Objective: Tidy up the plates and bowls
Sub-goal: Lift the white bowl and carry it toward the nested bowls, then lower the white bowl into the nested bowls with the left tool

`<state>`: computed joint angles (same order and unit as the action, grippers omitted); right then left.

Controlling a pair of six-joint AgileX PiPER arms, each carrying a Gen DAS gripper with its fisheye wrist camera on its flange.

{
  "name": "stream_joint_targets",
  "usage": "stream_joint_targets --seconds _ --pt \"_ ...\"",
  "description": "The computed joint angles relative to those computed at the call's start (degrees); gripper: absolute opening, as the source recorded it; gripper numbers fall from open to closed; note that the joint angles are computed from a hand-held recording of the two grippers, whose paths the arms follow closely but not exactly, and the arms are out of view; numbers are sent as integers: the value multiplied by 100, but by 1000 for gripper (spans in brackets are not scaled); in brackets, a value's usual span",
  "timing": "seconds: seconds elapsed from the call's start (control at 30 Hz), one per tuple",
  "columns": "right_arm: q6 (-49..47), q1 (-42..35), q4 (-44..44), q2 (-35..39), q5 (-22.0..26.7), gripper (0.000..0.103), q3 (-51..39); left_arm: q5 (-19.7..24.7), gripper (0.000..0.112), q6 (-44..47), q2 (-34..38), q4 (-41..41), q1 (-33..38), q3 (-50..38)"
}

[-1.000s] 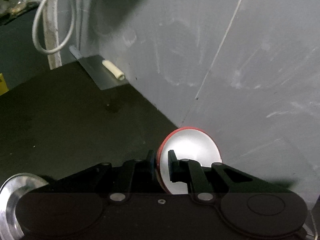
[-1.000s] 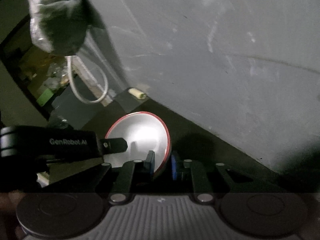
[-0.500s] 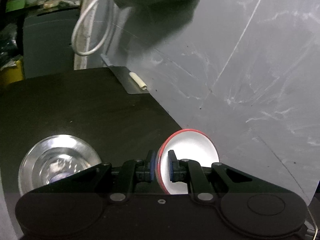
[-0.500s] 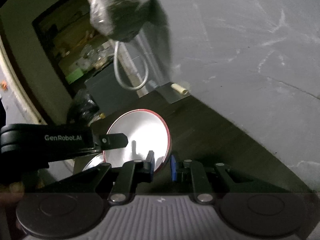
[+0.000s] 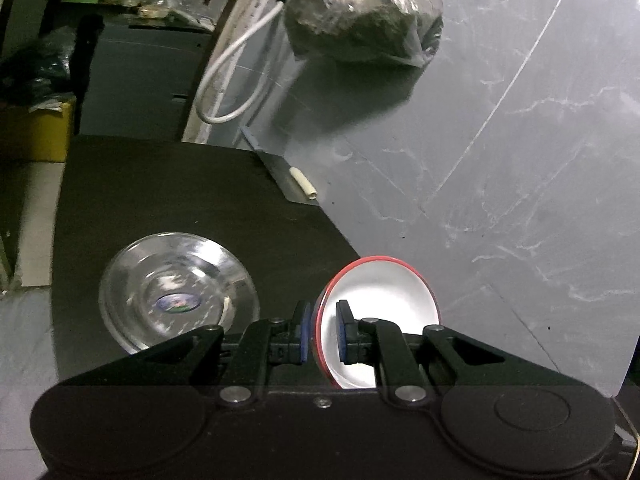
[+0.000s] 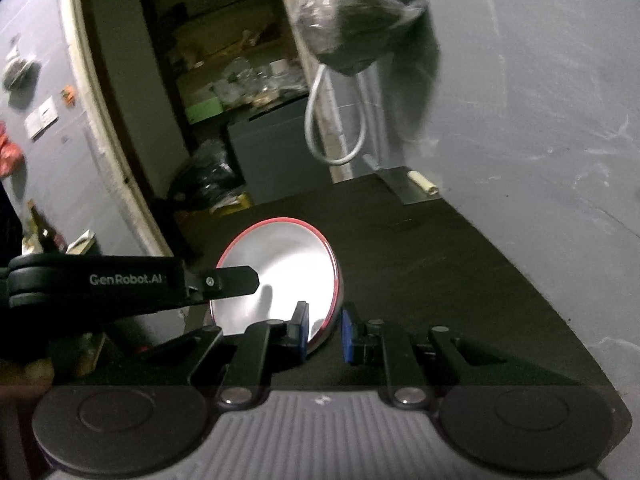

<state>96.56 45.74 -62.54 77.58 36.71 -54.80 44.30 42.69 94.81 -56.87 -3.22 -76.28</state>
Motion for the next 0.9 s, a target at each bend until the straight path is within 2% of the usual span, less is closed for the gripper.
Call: stream_joint_targets --seconds 0.2,0.5,0.73,0.9 --pt "-261 332 526 122 -22 19 -129 246 14 232 -277 57 425 449" --pt "-897 53 1469 353 -483 19 -283 497 14 476 -476 302 755 874" --pt "-2568 -182 2954 627 -597 19 -574 578 14 433 -482 550 955 1010" --pt "-3934 -279 4062 896 -510 19 -879 437 14 -105 -567 1232 839 1078"
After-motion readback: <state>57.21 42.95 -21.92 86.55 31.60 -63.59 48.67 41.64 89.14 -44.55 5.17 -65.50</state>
